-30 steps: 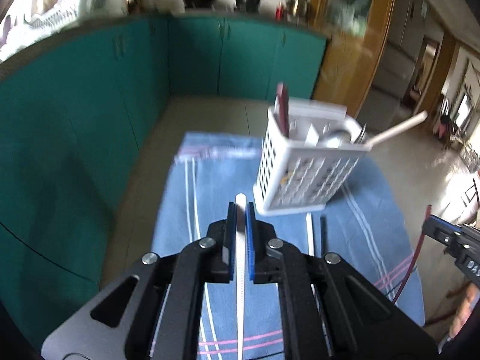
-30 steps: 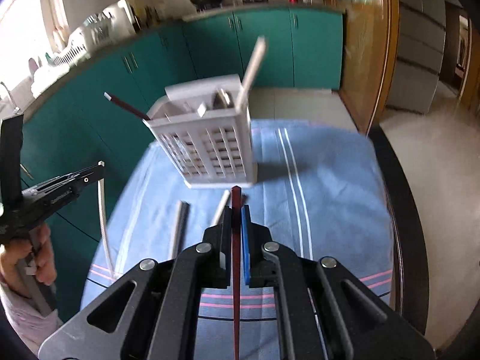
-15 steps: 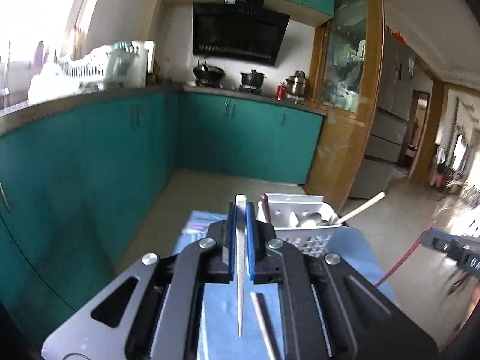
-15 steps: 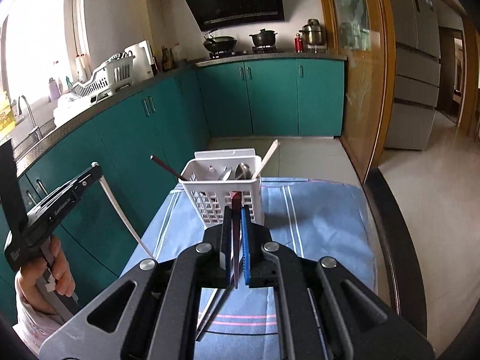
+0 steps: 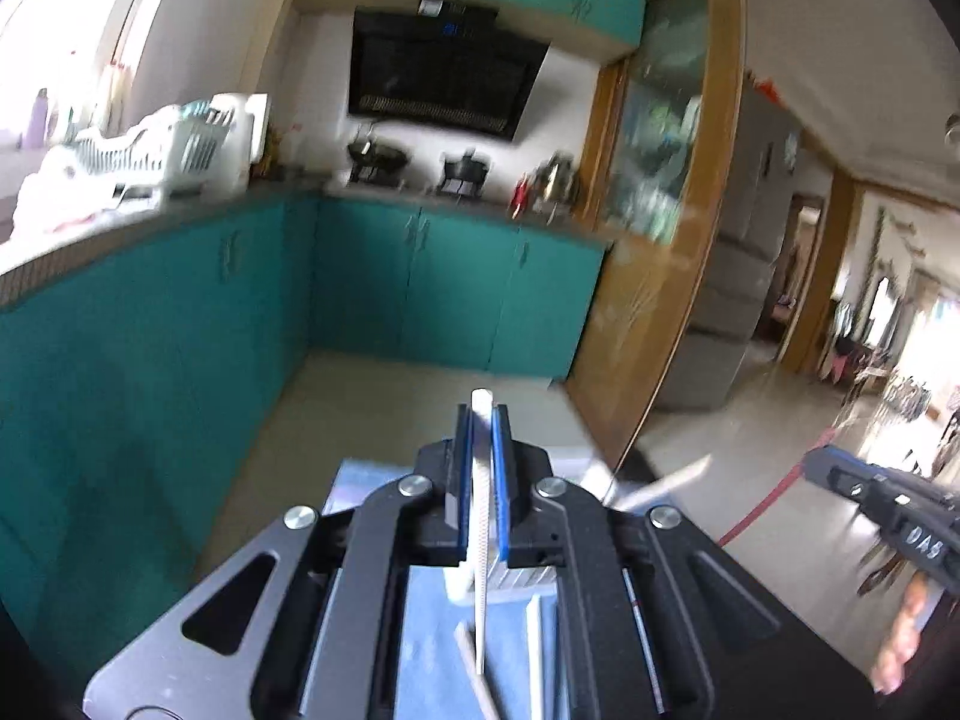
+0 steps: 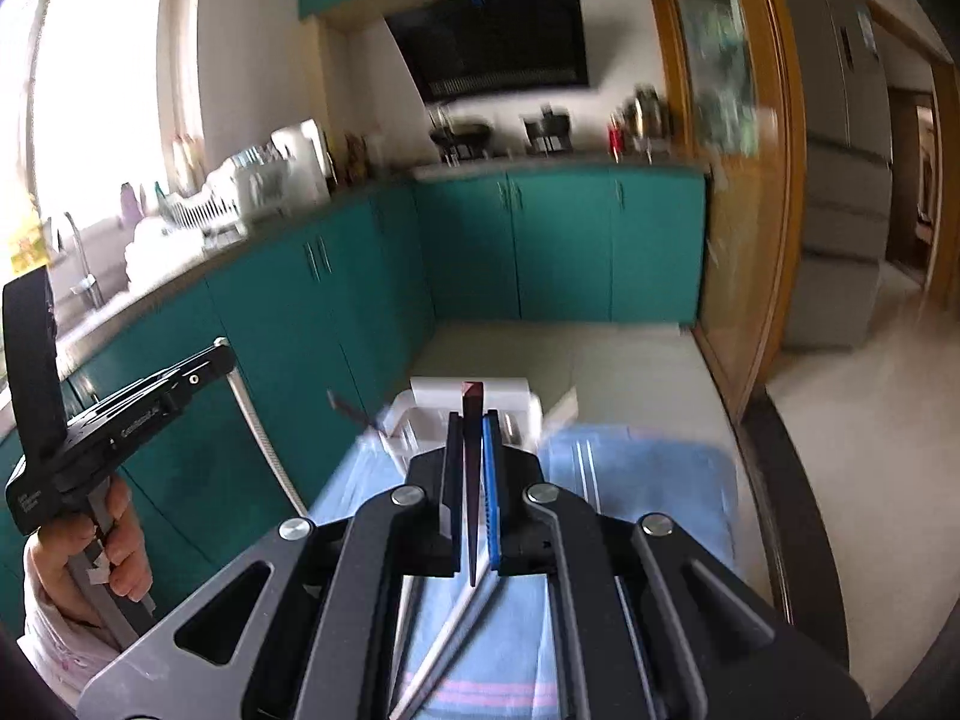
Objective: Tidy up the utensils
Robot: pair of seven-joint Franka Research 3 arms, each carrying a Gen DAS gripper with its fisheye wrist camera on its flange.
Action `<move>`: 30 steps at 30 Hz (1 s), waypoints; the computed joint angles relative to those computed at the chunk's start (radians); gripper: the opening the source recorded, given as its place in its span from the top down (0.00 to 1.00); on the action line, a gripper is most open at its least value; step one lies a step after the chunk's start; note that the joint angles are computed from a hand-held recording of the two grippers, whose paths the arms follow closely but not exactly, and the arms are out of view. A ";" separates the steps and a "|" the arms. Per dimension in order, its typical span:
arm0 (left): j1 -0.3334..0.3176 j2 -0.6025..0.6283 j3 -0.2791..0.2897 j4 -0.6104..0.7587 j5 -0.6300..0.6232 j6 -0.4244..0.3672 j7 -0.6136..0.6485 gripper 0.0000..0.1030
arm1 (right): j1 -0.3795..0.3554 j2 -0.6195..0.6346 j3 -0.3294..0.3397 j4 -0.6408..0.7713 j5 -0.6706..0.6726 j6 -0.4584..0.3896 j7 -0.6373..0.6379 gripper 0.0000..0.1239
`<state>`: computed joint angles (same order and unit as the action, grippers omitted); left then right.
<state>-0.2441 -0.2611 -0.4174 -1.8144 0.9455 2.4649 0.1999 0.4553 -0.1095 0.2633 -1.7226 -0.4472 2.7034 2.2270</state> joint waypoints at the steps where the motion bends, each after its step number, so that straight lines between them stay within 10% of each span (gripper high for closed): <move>1: 0.009 0.014 -0.003 0.040 0.027 0.011 -0.004 0.94 | -0.007 0.017 0.008 0.040 -0.040 0.000 0.025 0.95; 13: -0.026 0.229 0.039 0.332 0.277 -0.088 -0.168 0.94 | 0.127 0.279 -0.116 0.430 -0.386 -0.004 0.205 0.95; 30: -0.169 0.384 0.189 0.336 0.182 -0.093 -0.022 0.94 | 0.214 0.427 -0.274 0.443 -0.141 0.053 0.048 0.95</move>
